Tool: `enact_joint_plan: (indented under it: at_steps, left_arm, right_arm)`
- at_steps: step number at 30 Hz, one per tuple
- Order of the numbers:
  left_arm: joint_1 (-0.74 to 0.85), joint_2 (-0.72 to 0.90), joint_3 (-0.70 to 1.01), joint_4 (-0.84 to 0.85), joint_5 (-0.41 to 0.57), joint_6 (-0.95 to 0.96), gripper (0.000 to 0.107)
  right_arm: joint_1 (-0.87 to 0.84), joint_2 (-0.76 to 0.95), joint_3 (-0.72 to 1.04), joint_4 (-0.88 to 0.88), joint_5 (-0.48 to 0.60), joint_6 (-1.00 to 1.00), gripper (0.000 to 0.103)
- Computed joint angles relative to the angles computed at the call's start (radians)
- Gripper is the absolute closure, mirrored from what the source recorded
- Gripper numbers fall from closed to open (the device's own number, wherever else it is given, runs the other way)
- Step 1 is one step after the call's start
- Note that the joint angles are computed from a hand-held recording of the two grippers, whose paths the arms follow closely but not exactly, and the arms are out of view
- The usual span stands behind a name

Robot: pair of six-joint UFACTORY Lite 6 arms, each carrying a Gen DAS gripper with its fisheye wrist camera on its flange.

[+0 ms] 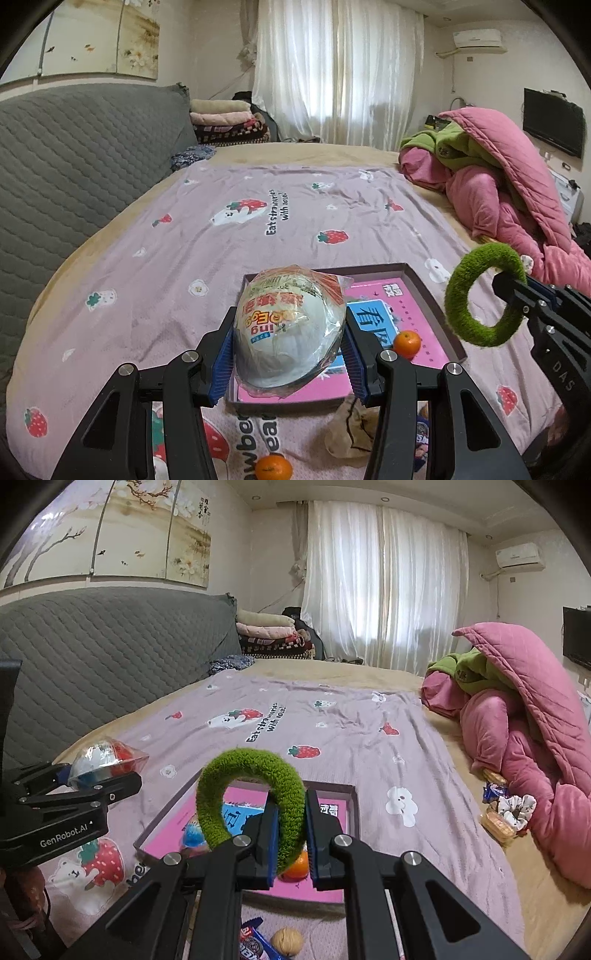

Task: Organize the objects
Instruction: 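Lift the white egg with left tool while right tool lifts the green ring toward the tray, then lower the white egg onto the book while right tool lowers the ring around the mandarin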

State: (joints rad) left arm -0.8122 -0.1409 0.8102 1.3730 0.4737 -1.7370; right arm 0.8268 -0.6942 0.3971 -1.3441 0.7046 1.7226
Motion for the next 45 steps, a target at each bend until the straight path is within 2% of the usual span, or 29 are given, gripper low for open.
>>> enact_joint_plan:
  at_steps: [14,22,27,35,45]
  left_arm:
    - [0.016,0.128,0.119,0.121,-0.027,-0.110,0.054]
    - [-0.009,0.281,0.214,0.226,-0.034,-0.226,0.054]
    - [-0.005,0.387,0.260,0.292,-0.055,-0.307,0.054]
    - [0.007,0.507,0.302,0.379,-0.081,-0.421,0.054]
    - [0.007,0.560,0.303,0.443,-0.075,-0.491,0.054]
  right_arm:
    - [-0.169,0.082,0.030,-0.173,-0.146,0.081,0.090]
    - [-0.329,0.153,0.002,-0.374,-0.289,0.252,0.090]
    - [-0.380,0.197,-0.015,-0.505,-0.337,0.362,0.090]
    - [-0.413,0.297,-0.019,-0.662,-0.339,0.499,0.090]
    - [-0.429,0.372,-0.012,-0.714,-0.316,0.528,0.090]
